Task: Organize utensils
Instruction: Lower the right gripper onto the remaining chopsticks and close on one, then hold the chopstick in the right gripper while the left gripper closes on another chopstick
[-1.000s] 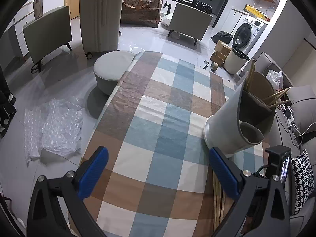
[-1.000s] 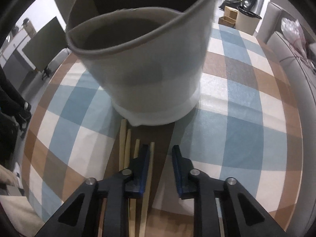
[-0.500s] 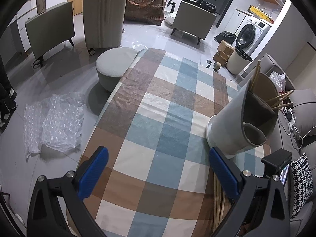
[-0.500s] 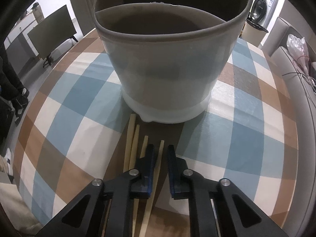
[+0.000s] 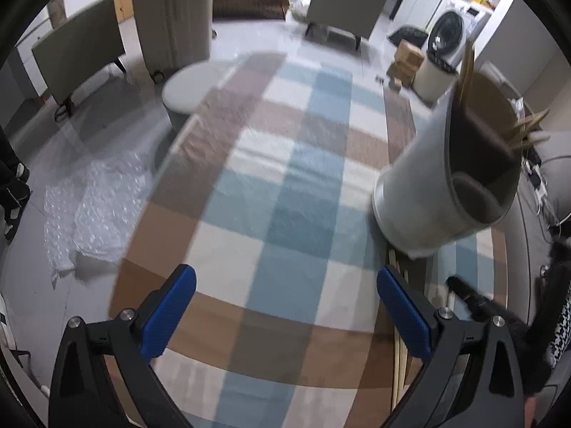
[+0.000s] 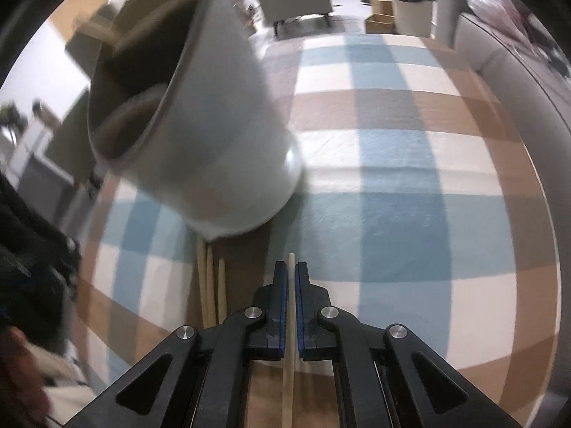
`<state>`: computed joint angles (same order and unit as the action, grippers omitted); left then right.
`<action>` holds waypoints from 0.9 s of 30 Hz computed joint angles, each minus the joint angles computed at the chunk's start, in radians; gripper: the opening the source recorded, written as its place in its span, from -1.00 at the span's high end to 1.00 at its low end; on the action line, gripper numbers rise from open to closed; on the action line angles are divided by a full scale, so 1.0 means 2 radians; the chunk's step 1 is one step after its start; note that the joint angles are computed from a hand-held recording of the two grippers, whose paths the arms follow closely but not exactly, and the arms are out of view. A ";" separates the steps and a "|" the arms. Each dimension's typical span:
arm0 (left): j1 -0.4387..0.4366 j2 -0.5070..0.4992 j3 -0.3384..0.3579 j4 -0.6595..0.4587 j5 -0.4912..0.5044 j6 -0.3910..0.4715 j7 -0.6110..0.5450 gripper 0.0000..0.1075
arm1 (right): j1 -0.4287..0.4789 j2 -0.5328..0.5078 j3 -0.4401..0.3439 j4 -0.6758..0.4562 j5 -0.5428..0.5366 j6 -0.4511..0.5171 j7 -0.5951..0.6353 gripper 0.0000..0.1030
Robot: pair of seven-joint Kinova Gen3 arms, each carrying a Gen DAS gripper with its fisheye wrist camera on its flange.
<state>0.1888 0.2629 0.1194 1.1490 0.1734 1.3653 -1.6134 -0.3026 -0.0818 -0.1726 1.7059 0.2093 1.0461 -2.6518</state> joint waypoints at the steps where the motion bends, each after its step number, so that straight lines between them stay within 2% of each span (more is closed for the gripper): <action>1: 0.003 0.004 0.001 -0.002 0.000 0.006 0.003 -0.84 | 0.003 -0.010 0.003 0.006 -0.003 -0.006 -0.004 0.94; 5: 0.014 0.024 0.006 -0.012 0.001 0.037 0.018 -0.84 | 0.023 -0.048 0.011 0.035 -0.026 -0.045 -0.008 0.94; 11: 0.033 0.021 0.012 0.001 -0.004 0.034 0.012 -0.83 | 0.053 -0.088 0.021 0.060 -0.065 -0.085 0.013 0.94; 15: 0.044 0.018 0.016 0.007 -0.001 0.031 0.010 -0.83 | 0.070 -0.104 0.018 0.069 -0.078 -0.096 0.024 0.94; 23: 0.095 0.019 0.014 0.016 -0.068 0.030 0.047 -0.75 | 0.089 -0.123 0.009 0.069 -0.080 -0.084 0.046 0.94; 27: 0.101 0.025 0.010 0.017 -0.085 0.043 0.064 -0.76 | 0.097 -0.128 0.007 0.070 -0.080 -0.080 0.052 0.94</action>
